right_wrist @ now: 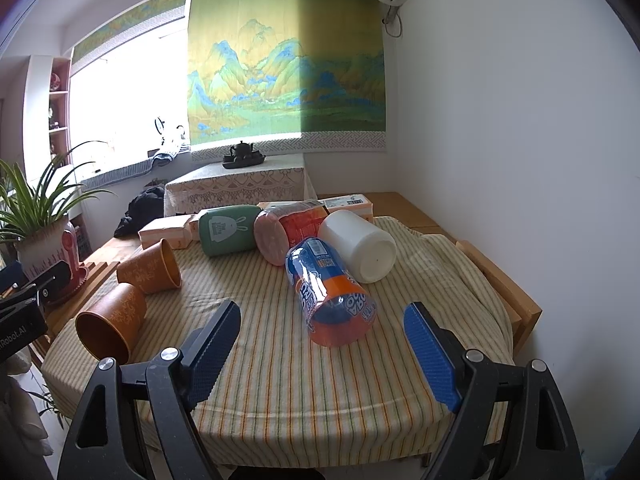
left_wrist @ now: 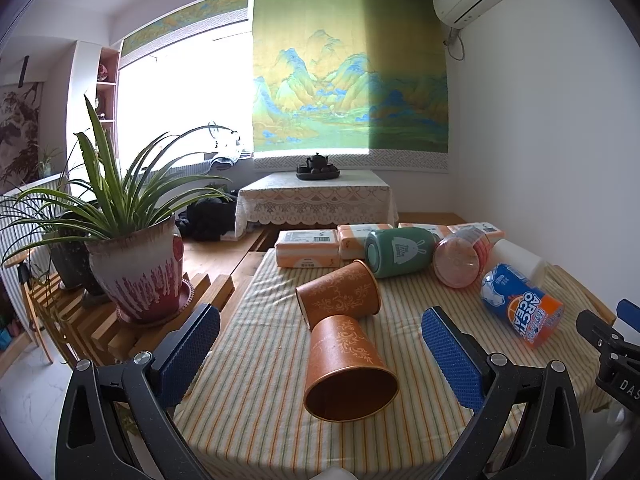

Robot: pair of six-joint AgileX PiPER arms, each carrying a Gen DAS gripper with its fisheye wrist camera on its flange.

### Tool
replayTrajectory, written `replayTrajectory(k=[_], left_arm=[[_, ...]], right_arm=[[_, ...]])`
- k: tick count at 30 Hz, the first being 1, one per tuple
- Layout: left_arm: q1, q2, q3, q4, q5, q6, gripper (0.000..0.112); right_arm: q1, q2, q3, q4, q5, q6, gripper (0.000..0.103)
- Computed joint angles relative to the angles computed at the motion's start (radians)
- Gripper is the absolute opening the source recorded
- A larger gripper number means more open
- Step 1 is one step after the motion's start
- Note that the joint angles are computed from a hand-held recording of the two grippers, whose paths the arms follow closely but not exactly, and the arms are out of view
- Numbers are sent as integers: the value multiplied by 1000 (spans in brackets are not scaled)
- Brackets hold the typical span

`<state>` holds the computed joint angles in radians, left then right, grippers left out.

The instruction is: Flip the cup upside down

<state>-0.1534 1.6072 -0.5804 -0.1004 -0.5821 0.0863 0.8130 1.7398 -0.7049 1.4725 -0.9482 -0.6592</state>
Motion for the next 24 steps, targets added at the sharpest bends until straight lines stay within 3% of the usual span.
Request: replayTrajectory(k=[17,24], left_arm=[[33,8,-17,65,21,-24,102],[138,51,-133,366,150,-220,102]], right_arm=[[-2,3,-6,4,7,-7,81],[-18,16,-19,-9,37,-10,81]])
